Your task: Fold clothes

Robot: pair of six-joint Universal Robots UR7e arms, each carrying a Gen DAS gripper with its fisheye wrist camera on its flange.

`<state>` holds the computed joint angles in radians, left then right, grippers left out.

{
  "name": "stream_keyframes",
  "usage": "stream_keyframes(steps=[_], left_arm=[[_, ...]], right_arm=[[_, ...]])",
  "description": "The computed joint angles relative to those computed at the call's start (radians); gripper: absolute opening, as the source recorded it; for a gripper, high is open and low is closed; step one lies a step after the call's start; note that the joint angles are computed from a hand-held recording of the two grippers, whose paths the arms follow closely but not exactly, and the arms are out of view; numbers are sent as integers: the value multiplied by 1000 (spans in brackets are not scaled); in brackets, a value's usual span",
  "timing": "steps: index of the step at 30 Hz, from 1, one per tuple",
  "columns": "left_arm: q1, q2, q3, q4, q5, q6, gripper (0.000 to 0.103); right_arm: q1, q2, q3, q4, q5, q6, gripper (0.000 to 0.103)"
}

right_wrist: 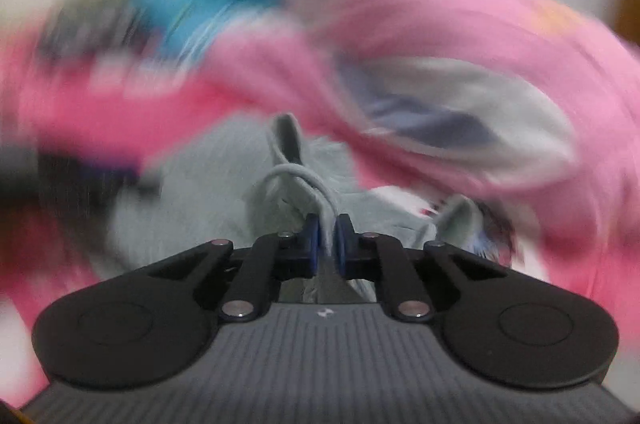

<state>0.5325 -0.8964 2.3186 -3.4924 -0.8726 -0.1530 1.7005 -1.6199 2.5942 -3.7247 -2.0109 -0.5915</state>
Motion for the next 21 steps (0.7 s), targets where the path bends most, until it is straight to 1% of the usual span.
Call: stream_keyframes(steps=[1, 2, 4, 5, 8, 9, 10, 11, 13, 14, 16, 17, 19, 20, 21], left_arm=[[0, -1, 1, 1, -1, 0, 40], [1, -2, 2, 1, -2, 0, 40], [0, -2, 5, -4, -3, 4, 41], [0, -2, 7, -6, -4, 7, 41], [2, -3, 7, -10, -8, 9, 42], [4, -3, 6, -9, -11, 7, 42], [6, -4, 6, -9, -14, 4, 43], [8, -5, 6, -8, -15, -2, 45], [12, -7, 7, -11, -22, -17, 45], [14, -8, 7, -11, -26, -19, 46], [17, -10, 8, -12, -32, -24, 46], [18, -11, 9, -14, -35, -23, 46], [23, -12, 8, -14, -42, -24, 46], [25, -12, 8, -14, -46, -25, 46], [27, -13, 7, -14, -49, -26, 46]], right_arm=[[-89, -75, 40, 4, 101, 105, 8], [-171, -137, 72, 18, 180, 209, 10], [-344, -251, 123, 77, 315, 349, 14], [-393, -298, 133, 110, 371, 370, 16], [-530, -438, 152, 221, 539, 408, 16], [-565, -481, 153, 261, 578, 426, 18], [-558, -483, 146, 262, 578, 405, 27], [-543, -482, 129, 290, 565, 389, 32], [-520, -484, 93, 356, 551, 357, 57], [-509, -484, 75, 389, 544, 341, 62], [-486, -457, 25, 484, 513, 337, 78], [-478, -446, 1, 537, 493, 338, 81], [-461, -417, -39, 636, 439, 341, 79], [-460, -402, -49, 647, 425, 337, 75], [-464, -388, -58, 655, 418, 329, 56]])
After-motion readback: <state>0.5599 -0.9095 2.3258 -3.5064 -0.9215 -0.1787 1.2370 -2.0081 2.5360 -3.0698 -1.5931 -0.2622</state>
